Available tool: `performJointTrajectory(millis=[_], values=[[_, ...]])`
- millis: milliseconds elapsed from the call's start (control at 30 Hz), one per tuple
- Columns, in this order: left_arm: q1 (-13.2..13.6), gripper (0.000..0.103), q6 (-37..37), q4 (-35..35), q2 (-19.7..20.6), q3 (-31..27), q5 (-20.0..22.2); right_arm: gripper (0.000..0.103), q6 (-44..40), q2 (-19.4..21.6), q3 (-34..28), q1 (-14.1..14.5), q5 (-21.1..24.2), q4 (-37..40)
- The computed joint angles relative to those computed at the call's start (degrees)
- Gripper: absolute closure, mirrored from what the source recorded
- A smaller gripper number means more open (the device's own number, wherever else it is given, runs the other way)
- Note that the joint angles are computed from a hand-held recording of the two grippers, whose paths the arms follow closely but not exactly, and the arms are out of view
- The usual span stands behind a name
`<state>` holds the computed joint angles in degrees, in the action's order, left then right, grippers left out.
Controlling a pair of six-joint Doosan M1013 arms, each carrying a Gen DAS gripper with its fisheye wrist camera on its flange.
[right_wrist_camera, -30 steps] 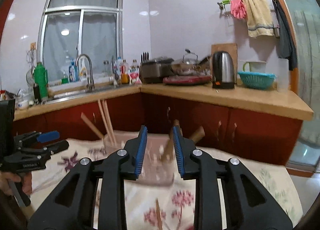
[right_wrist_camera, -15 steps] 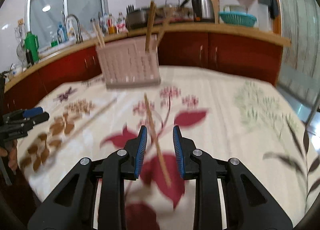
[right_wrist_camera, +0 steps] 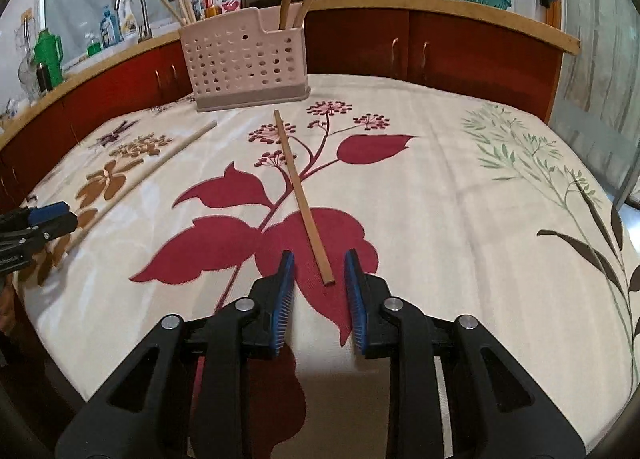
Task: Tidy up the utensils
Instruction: 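Close the left tool on one chopstick while the right tool closes on another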
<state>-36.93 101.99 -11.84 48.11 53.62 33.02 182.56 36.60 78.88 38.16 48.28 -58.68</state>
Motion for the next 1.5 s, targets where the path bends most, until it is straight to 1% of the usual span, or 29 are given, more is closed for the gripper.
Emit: performJointTrajectory(millis=[67, 167, 333, 467, 500, 567, 600, 733, 833, 1233, 1400, 1500], values=[[-0.04, 0.051, 0.44, -0.12, 0.03, 0.15, 0.61, 0.096, -1.0, 0.08, -0.2, 0.12, 0.14, 0.34], [-0.15, 0.054, 1.34, -0.16, -0.3, 0.88, 0.45, 0.096, -1.76, 0.18, -0.39, 0.38, -0.07, 0.36], [-0.03, 0.061, 3.32, -1.63, -0.69, 1.4, 0.87, 0.096, -1.78, 0.25, -0.46, 0.51, -1.0, 0.15], [-0.39, 0.081, 5.19, -1.27, -0.62, 1.34, 0.79, 0.096, -1.71, 0.27, -0.47, 0.56, -1.43, 0.0], [-0.5, 0.085, 5.74, -1.22, -0.66, 1.44, 0.7, 0.096, -1.72, 0.28, -0.49, 0.6, -1.52, -0.02], [-0.72, 0.09, 6.85, -0.93, -0.86, 1.91, 0.17, 0.096, -1.84, 0.35, -0.62, 0.65, -1.61, -0.13], [-0.75, 0.096, 7.2, -1.13, -0.87, 1.96, 0.13, 0.097, -1.74, 0.34, -0.61, 0.7, -1.69, -0.29], [-0.64, 0.096, 7.72, -2.2, -1.02, 2.17, 0.22, 0.097, -0.89, 0.1, -0.54, 1.01, -1.46, -1.8], [-0.69, 0.096, 7.49, -1.6, -1.41, 2.65, -0.81, 0.097, 1.14, -0.43, -0.26, 1.45, -0.87, -4.33], [-0.32, 0.096, 9.07, -3.41, -4.9, 5.71, -9.22, 0.097, 8.73, -3.2, 0.53, 3.24, 1.81, -15.45], [-0.06, 0.097, 10.99, -5.95, -6.37, 6.95, -12.65, 0.097, 10.34, -3.98, 0.6, 3.73, 2.63, -18.33], [0.12, 0.097, 12.21, -7.83, -6.94, 7.07, -13.78, 0.097, 11.06, -4.43, 0.53, 3.98, 3.19, -19.93]])
